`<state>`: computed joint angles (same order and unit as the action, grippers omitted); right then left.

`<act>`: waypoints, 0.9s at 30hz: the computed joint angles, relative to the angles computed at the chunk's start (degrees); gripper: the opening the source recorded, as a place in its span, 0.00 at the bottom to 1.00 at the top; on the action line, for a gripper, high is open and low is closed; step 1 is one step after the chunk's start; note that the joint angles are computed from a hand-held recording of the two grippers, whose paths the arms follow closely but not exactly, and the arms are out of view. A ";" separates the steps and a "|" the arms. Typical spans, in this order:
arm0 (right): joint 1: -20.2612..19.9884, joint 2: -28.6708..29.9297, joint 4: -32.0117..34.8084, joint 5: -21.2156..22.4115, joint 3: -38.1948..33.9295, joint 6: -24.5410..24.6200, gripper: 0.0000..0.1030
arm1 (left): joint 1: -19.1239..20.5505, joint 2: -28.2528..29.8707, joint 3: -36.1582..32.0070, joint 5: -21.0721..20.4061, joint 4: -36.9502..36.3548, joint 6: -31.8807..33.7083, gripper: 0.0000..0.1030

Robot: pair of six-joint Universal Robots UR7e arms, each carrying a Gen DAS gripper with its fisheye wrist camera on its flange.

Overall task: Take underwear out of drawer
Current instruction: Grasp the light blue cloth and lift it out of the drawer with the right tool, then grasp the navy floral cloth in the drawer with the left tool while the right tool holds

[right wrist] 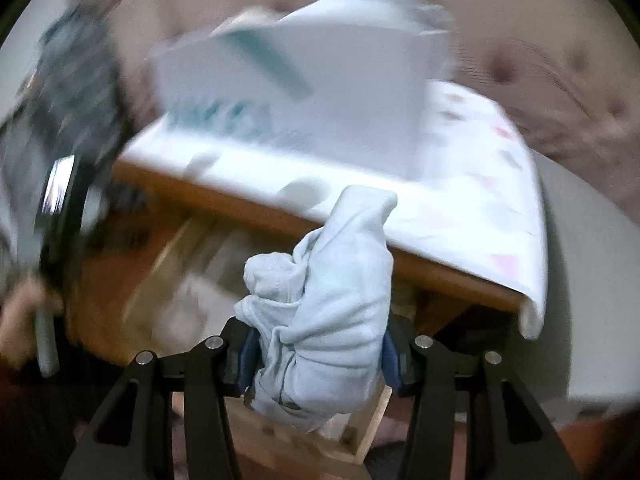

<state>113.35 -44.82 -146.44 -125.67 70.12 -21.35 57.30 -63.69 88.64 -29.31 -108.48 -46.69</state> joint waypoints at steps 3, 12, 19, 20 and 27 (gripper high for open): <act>-0.44 -0.58 -8.50 -2.15 1.20 2.83 0.45 | -0.23 0.57 0.25 0.02 -1.39 2.80 0.75; -2.08 3.80 -23.25 -8.55 -4.95 4.46 0.45 | -1.62 4.09 1.59 -0.61 -10.54 17.57 0.76; -4.70 4.24 -31.30 -8.56 -5.13 6.92 0.45 | -2.81 5.84 3.27 0.67 -15.98 27.23 0.76; -4.99 3.87 -30.69 -8.32 -4.68 7.70 0.45 | -3.04 6.12 3.48 1.29 -16.24 28.10 0.76; -6.50 2.20 -26.55 -5.79 -3.17 11.41 0.45 | -5.17 8.67 6.06 4.61 -24.83 40.20 0.76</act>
<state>106.85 -42.62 -173.00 -131.46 66.96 -9.95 52.13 -55.03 94.70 -24.70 -133.30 -6.49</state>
